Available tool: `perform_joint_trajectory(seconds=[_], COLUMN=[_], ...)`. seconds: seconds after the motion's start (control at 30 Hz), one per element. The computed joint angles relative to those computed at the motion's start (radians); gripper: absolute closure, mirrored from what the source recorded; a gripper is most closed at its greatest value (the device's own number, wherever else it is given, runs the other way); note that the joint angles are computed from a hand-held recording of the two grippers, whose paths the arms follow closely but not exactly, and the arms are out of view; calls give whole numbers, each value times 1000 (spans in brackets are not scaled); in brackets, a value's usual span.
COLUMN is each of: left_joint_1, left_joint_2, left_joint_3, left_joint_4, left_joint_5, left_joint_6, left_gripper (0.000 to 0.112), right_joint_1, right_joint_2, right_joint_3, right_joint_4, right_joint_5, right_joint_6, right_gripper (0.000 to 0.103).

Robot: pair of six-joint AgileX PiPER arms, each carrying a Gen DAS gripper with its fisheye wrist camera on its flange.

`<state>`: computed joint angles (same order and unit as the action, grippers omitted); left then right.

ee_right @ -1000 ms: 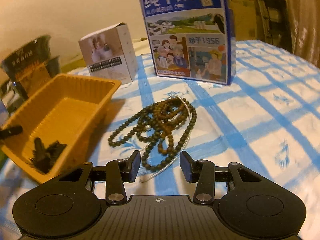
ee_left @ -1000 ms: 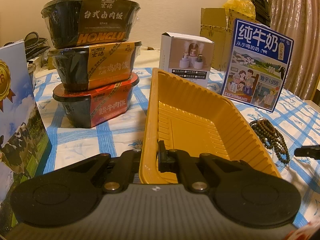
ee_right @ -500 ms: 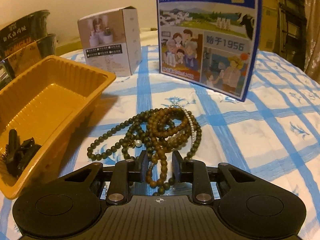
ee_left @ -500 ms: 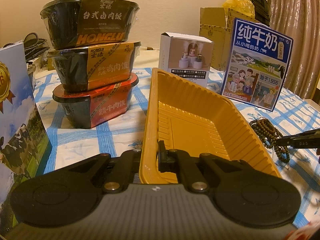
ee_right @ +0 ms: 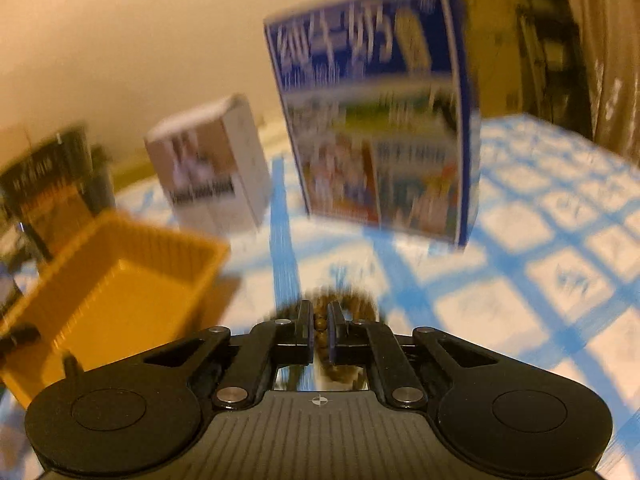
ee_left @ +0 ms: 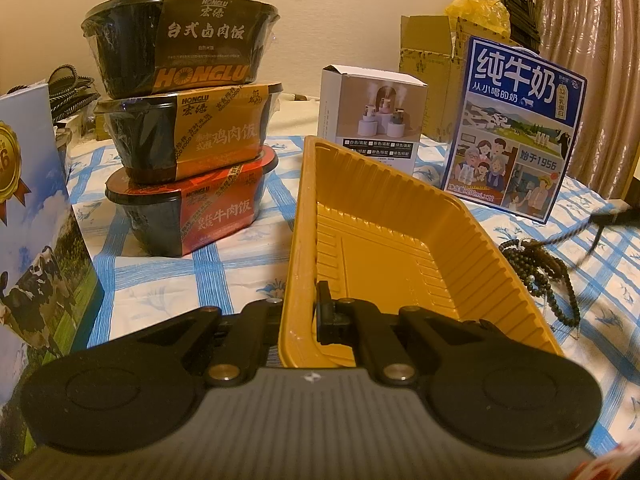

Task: Organize jewelry
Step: 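Lift the brown bead strand high with the right tool toward the tray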

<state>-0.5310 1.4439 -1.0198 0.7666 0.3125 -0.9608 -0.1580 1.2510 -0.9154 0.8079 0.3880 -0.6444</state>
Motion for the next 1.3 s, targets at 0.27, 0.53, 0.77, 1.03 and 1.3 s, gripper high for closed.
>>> perform_joint_trajectory(seconds=[0.27,0.53,0.77,1.03,1.3], left_joint_1=[1,2,2,1,-2], left_joint_2=[1,1,3,5,8], left_joint_3=[-1,-1,-11,-18,-20], left_joint_4=[-2,-4,-13,-22,-8], left_joint_5=[0,0,4,9,10], left_joint_6=[5,7,21,31,13], left_gripper=[108,108,108,108,108], right_joint_1=[-65,-84,-13,160,333], right_joint_2=[-82,-153,-176,-134,-41], right_joint_3=[-139,-227,-302,-347,-421], right_joint_4=[18,-16,-86,-95,-69], right_joint_5=[97,196,255,230,188], right_joint_6=[4,58,145,189,203], right_gripper=[96,96,96,96,96])
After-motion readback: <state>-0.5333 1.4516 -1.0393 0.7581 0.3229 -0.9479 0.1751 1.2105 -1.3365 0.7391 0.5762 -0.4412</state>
